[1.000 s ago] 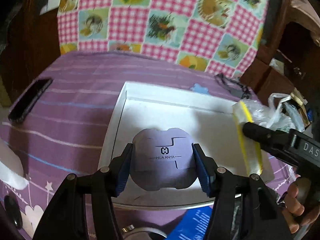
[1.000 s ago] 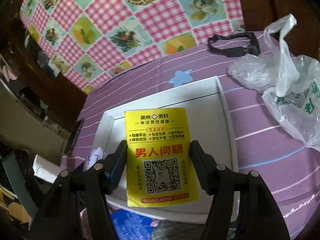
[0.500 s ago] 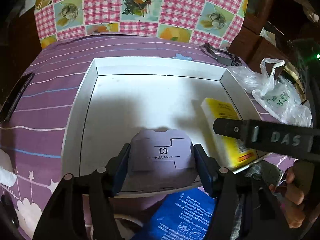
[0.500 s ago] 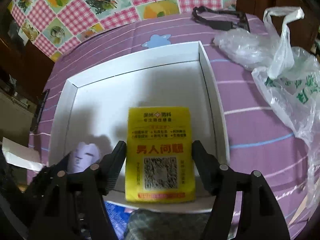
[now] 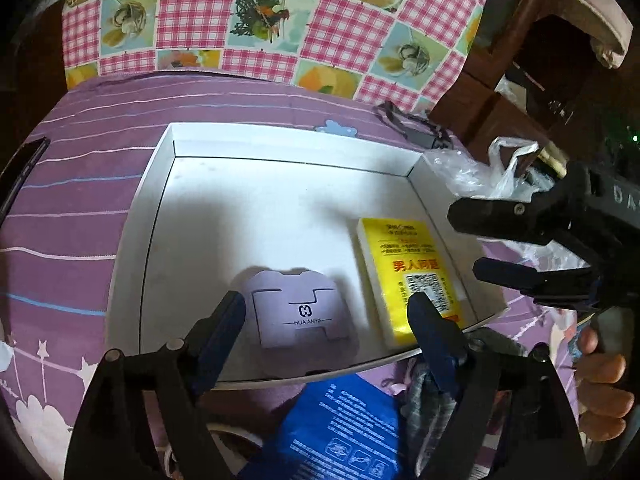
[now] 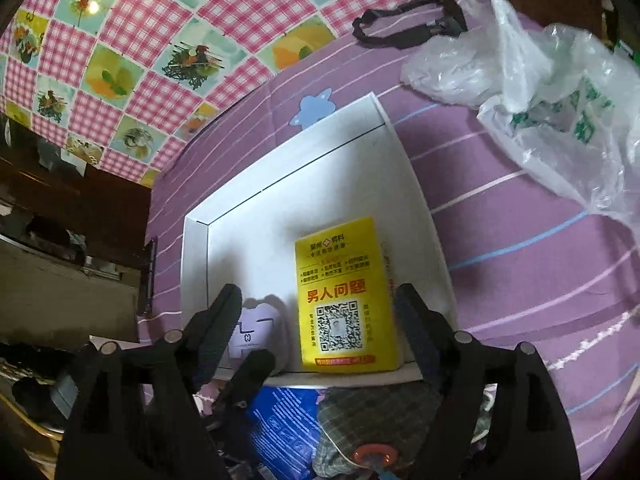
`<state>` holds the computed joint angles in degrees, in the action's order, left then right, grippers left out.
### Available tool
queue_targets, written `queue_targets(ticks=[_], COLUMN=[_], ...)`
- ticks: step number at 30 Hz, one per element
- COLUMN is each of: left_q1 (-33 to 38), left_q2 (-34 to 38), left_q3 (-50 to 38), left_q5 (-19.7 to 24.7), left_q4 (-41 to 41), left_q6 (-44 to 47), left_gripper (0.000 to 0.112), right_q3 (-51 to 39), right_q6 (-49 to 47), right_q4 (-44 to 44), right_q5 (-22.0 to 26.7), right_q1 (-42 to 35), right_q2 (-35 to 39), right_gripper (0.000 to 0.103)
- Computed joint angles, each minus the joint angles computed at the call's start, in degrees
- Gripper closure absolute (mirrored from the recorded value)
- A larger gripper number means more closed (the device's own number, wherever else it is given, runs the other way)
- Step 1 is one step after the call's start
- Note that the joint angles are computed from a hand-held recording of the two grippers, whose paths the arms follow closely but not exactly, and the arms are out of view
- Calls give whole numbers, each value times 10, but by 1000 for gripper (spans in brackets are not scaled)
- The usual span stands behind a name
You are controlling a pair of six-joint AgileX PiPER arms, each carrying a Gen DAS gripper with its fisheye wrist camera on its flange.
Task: Organize soft objects
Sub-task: 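Lower the card and pad into the white box and open both grippers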
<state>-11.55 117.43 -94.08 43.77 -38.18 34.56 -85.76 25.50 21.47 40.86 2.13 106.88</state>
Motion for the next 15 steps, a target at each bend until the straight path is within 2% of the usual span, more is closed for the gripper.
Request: queue_targets(ticks=[3,7,10,12,15], left_q1=[6,-7,-8,-3,7], left_q2=[-9,-48,-65,-70,-64], left_q3=[2,39,53,55,42], left_q5=[11,-41,-57,-58,-35], left_q4=[-24,-7,-16,-24,-35], left_q6=[19,24,34,36,39], left_gripper=[29,29,29,29,33], right_q3=[-10,-24,-36,-42,-39], right_q6=[0,-5,13,23,33], right_q4=[-14,-20,-57,-79,-96], right_q5=[15,34,40,45,42], right_q1=[8,17,29,35,38], right_q2=[-1,2,4,3,-3], right_gripper=[21,21,21,21,21])
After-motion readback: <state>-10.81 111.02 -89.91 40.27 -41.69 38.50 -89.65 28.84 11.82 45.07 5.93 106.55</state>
